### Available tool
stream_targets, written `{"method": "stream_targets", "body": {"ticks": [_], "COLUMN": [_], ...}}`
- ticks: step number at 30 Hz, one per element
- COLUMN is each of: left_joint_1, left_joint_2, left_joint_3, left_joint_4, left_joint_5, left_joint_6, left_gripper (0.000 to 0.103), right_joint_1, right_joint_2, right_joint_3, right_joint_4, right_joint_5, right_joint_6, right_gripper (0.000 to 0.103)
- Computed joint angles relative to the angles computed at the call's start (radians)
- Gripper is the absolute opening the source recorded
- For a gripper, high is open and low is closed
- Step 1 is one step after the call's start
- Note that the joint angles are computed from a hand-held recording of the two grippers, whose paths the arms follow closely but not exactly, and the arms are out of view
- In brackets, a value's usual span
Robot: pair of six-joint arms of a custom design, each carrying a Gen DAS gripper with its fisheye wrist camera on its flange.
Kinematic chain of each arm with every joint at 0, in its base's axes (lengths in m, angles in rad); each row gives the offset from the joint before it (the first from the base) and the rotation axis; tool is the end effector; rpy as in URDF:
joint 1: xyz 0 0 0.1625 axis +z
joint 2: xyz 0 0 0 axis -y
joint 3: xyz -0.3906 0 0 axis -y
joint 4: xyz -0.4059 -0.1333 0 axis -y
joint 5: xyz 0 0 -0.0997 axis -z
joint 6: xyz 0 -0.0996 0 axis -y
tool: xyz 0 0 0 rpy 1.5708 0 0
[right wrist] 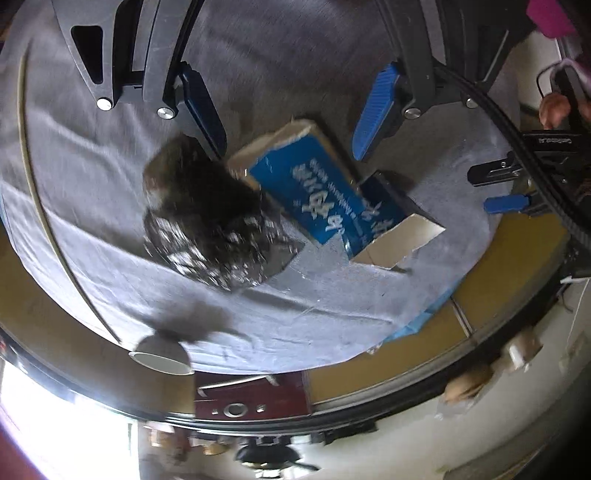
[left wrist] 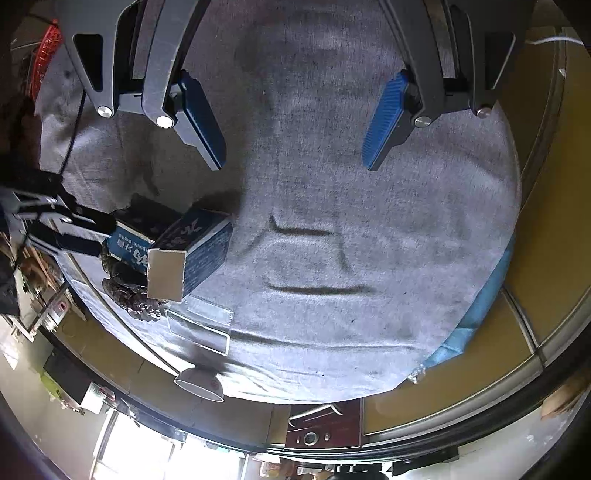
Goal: Collect trash
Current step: 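Grasp the blue toothpaste box with the right tool while the left tool grasps its torn flap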
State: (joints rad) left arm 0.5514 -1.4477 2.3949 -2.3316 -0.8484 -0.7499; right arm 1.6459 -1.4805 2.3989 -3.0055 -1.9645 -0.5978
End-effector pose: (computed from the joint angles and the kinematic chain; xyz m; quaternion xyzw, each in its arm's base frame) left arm -0.2101 -0.3630 0.1287 0.1577 0.9186 -0.2171 0.2903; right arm 0.1259 -0.4055 0.1982 0.2659 -0.9115 0.1930 0.2474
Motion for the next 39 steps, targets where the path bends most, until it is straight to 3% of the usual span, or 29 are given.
{"method": "stream_targets", "body": {"ticks": [4,8,11,14,16,19,22,26,30,39], "left_joint_1": [0.006,0.009,0.014,0.019,0.019,0.014,0.012,0.004,-0.004,0.013], "left_joint_2": [0.017,0.024,0.028,0.040,0.046,0.056,0.062,0.067,0.081,0.243], "left_joint_3": [-0.014,-0.025,-0.030,-0.042,-0.045,-0.051,-0.056,-0.061,-0.072,-0.152], "left_joint_4": [-0.013,-0.007,-0.012,-0.014,-0.019,-0.017,-0.021,-0.014,-0.013,-0.157], "left_joint_5": [-0.003,0.001,-0.004,-0.013,-0.015,-0.009,-0.008,-0.006,-0.003,-0.047], "left_joint_6": [0.026,0.041,0.048,0.059,0.063,0.062,0.059,0.052,0.059,0.151], "left_gripper": [0.077,0.077,0.077,0.077,0.077,0.077,0.077,0.077,0.077,0.080], "right_joint_1": [0.001,-0.010,-0.025,-0.038,-0.058,-0.055,-0.038,-0.024,-0.035,-0.119], "right_joint_2": [0.048,0.081,0.098,0.101,0.073,0.052,0.070,0.120,0.154,-0.048], "right_joint_3": [-0.056,-0.124,-0.161,-0.167,-0.166,-0.135,-0.121,-0.097,-0.069,0.072], "right_joint_4": [0.048,0.192,0.284,0.289,0.330,0.295,0.266,0.132,-0.009,-0.028], "right_joint_5": [-0.005,0.024,0.065,0.096,0.165,0.196,0.150,0.082,0.034,0.110], "right_joint_6": [-0.045,-0.058,-0.047,-0.023,0.031,0.010,-0.014,-0.042,-0.060,0.017], "right_gripper": [0.074,0.074,0.075,0.075,0.075,0.076,0.077,0.077,0.064,0.063]}}
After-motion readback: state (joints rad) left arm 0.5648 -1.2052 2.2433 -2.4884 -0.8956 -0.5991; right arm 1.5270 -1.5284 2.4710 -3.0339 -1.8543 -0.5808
